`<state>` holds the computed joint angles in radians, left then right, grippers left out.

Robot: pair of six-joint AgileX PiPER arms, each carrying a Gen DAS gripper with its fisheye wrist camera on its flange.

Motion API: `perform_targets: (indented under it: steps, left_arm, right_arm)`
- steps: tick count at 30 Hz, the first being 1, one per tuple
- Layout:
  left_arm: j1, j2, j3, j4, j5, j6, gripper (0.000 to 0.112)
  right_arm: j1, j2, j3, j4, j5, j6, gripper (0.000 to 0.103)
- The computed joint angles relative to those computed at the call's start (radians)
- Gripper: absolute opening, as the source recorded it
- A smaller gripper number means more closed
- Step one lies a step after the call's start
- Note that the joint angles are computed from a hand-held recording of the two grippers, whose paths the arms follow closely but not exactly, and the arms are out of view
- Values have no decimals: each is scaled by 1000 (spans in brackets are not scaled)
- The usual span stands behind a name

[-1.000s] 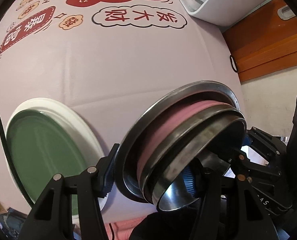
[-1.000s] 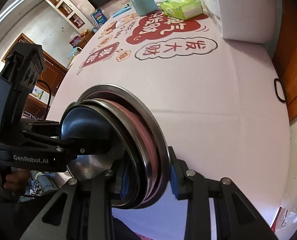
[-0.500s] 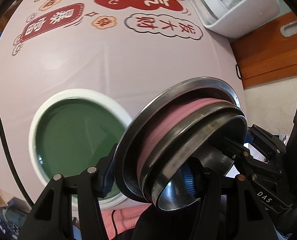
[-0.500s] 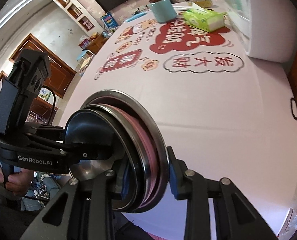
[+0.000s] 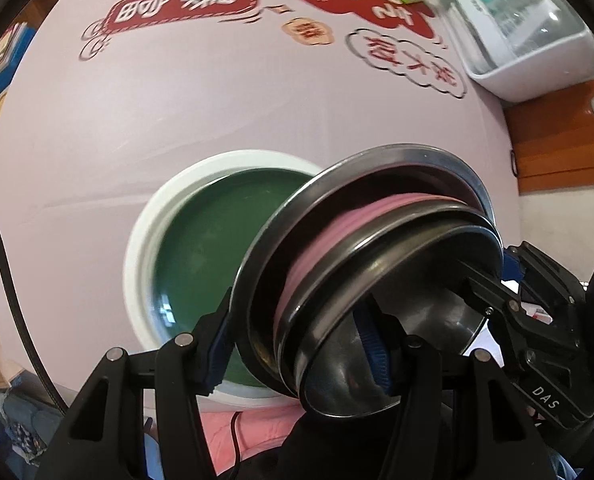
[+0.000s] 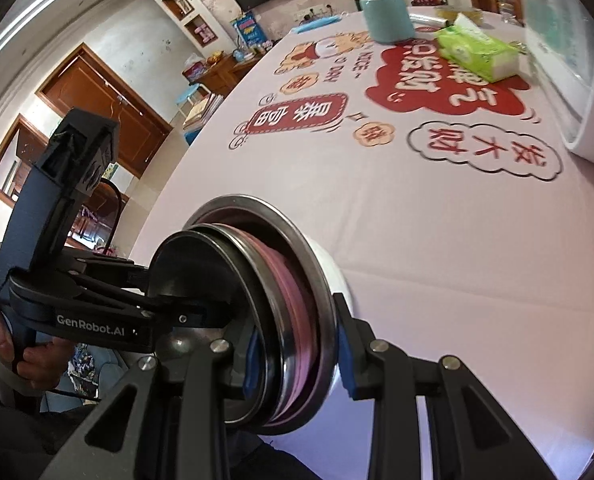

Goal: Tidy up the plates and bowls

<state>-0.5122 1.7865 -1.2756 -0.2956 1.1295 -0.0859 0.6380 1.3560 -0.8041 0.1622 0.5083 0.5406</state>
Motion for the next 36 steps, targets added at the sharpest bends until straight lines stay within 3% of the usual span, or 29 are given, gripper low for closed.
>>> perform_targets:
  steps: [5,18,27,30,36]
  left_arm:
    - [54,19,29,7,-3,45,55]
    - [156,52,61,-37,-15,191,53]
    - [183,6,83,-55,-20,207,53]
    - [188,-39,122,-56,-44,187,55]
    - [204,-172,252,-97,-138,128,57]
  right_arm:
    - [40,103,-77,-21,21,37,31]
    - [82,173,-113,-89,2,228,31]
    - [110,155,-98,-199,-11,392,36]
    - [120,109,-48,-267,-59,483,44]
    - [132,24,47,-398,-121,635,48]
